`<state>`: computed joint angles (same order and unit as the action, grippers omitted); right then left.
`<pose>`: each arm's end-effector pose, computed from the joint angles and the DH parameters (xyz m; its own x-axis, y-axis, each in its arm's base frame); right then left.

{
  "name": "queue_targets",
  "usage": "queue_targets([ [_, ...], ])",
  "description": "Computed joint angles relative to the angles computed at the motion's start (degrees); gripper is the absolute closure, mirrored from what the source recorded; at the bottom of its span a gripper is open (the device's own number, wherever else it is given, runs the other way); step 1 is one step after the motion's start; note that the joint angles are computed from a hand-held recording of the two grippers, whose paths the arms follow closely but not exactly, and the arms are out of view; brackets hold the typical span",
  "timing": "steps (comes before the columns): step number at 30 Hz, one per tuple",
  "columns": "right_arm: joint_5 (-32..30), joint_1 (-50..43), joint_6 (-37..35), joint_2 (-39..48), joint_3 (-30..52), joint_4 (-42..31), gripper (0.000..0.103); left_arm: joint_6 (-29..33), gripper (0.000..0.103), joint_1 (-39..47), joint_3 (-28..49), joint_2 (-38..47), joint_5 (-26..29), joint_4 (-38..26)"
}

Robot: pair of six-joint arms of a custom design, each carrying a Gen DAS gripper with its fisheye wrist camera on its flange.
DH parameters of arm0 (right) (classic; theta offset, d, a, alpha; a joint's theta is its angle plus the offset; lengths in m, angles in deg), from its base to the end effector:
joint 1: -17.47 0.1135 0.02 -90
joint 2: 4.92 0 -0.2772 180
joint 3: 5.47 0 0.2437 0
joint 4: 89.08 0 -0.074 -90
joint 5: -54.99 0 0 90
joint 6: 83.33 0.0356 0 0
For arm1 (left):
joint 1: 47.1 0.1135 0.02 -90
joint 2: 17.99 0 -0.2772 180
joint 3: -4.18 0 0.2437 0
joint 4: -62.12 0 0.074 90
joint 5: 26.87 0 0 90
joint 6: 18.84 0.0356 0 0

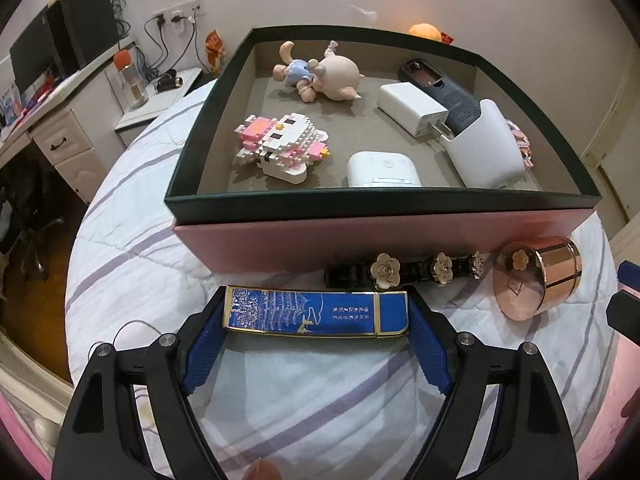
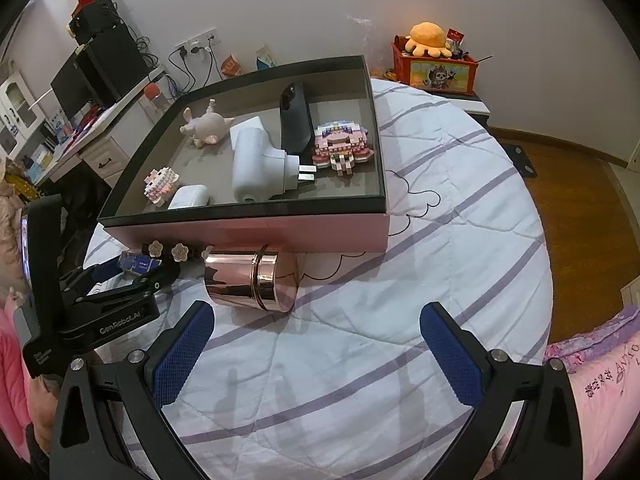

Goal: Organize rigid objects
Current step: 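Carry the blue package into the box and release it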

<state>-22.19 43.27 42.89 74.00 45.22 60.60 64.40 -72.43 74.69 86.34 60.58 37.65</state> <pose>0.2179 0.0965 0.1775 -0.8088 0.2490 -0.5328 0.1956 0.9683 0.1556 0.3158 -0.1477 0.1532 -0.8114 0.2540 -0.5264 0.3129 0.9495 -0.0243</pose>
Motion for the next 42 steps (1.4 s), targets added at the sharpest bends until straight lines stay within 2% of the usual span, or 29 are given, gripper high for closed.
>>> queue_targets([
  [11,-0.1,0.3,-0.9,-1.0,0.6,0.1,0.000,0.1,0.020,1.1,-2.2,-7.2,-0.1,-2.4],
  [22,-1.1,-0.3,-2.6,0.3,2.1,0.9,0.000,-0.5,0.020,2.2,-1.3,-5.3,1.0,-2.8],
  [29,-1.3,-0.9,-3.1,0.1,2.7,0.5,0.000,-0.1,0.020,1.2,-0.3,-10.3,0.2,-5.1],
  [36,0.5,-1.6,-7.5,1.7,10.4,-1.8,0.000,0.3,0.020,0.7,6.9,-10.7,-1.0,-7.8],
  [42,0.6,-5.7,-12.4,6.7,19.3,-2.1,0.000,0.4,0.020,0.5,17.9,-2.3,-0.7,-9.7],
])
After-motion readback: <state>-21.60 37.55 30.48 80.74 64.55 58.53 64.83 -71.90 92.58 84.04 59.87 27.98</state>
